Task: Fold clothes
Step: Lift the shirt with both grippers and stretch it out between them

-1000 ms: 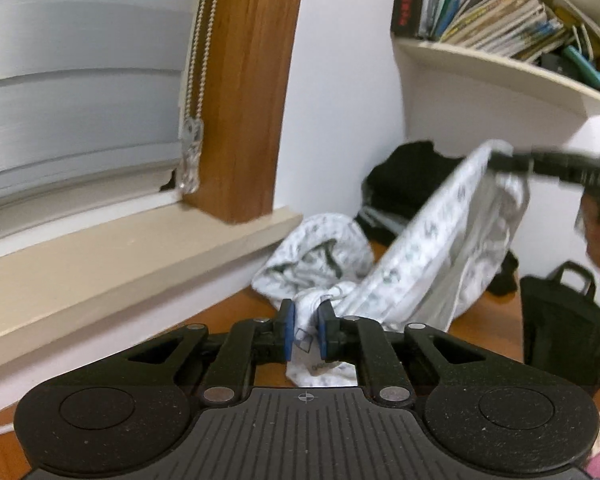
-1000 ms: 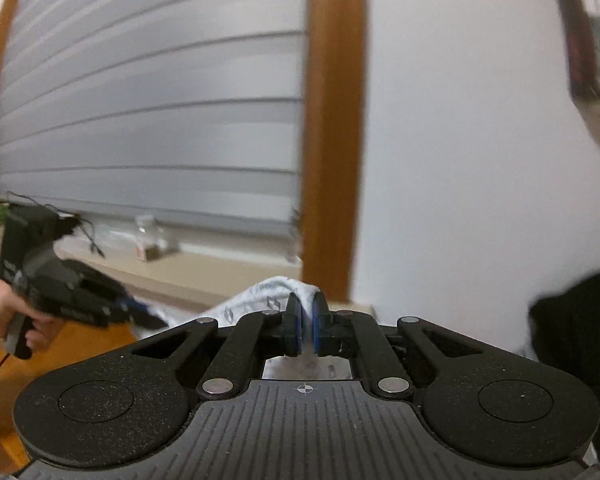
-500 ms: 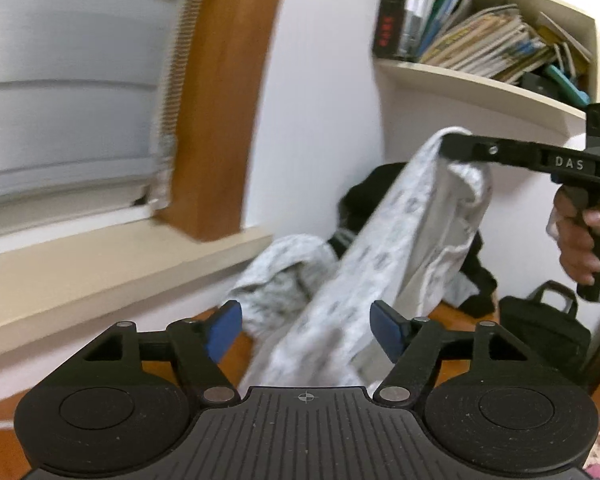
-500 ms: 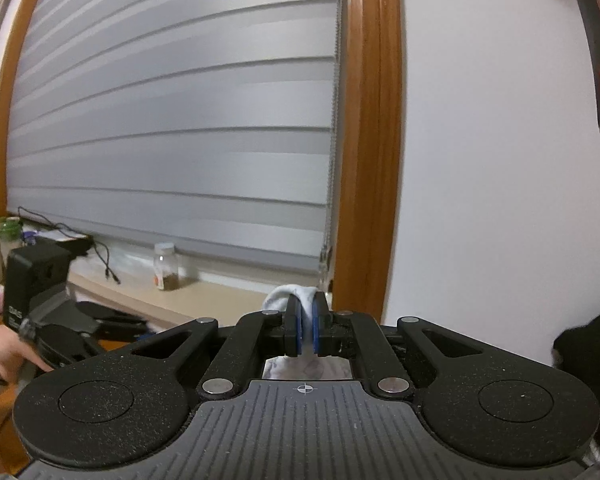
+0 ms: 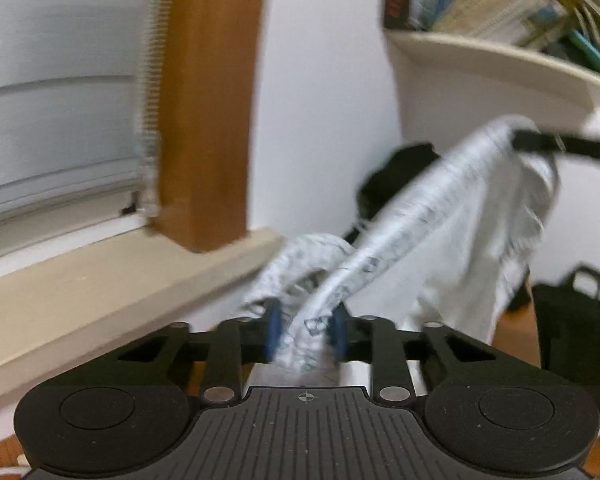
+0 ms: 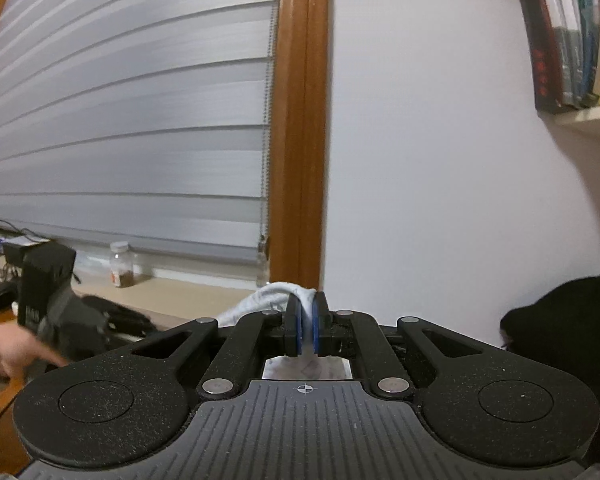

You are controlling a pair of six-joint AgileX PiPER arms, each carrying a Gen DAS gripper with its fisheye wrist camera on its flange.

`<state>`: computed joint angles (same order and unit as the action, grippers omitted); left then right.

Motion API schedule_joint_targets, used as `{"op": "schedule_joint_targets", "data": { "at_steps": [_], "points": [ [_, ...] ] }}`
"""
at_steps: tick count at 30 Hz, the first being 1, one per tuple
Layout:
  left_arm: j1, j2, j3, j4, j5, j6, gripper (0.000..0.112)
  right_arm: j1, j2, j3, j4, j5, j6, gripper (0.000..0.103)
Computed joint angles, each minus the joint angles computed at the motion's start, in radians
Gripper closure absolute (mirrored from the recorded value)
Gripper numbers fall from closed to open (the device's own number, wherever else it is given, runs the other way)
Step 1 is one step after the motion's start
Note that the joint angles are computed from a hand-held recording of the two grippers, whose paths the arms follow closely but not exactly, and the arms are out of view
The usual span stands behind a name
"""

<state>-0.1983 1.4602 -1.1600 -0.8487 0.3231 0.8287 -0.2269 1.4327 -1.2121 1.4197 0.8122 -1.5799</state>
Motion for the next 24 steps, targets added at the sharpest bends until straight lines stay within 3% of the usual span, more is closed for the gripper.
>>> {"op": "schedule_joint_targets", "data": {
  "at_steps": [4, 11, 14, 16, 18, 22, 24],
  "points": [
    [0.056, -0.021, -0.007, -0.089, 0.054, 0.078, 0.096, 0.007, 0.009, 0.008, 0.001, -0.004, -0.019, 0.097],
    [0.074, -0.050, 0.015, -0.066, 0.065, 0.095, 0.096, 0.029, 0.004, 0.011, 0.009, -0.015, -0.032, 0.097],
    [0.077, -0.067, 0.058, -0.083, 0.062, 0.118, 0.086, 0.059, -0.004, 0.018, -0.011, -0.057, -0.034, 0.097],
    [0.068, -0.063, 0.098, -0.107, 0.037, 0.137, 0.064, 0.080, -0.008, 0.031, -0.035, -0.113, -0.043, 0.097],
    [0.059, -0.051, 0.142, -0.159, 0.023, 0.186, 0.053, 0.102, -0.008, 0.047, -0.059, -0.181, -0.056, 0.097],
    [0.018, -0.013, 0.196, -0.206, -0.017, 0.235, 0.051, 0.118, 0.025, 0.072, -0.089, -0.336, -0.059, 0.097],
    [0.000, 0.009, 0.206, -0.202, -0.030, 0.232, 0.048, 0.089, 0.054, 0.069, -0.086, -0.337, -0.049, 0.097]
  ]
}}
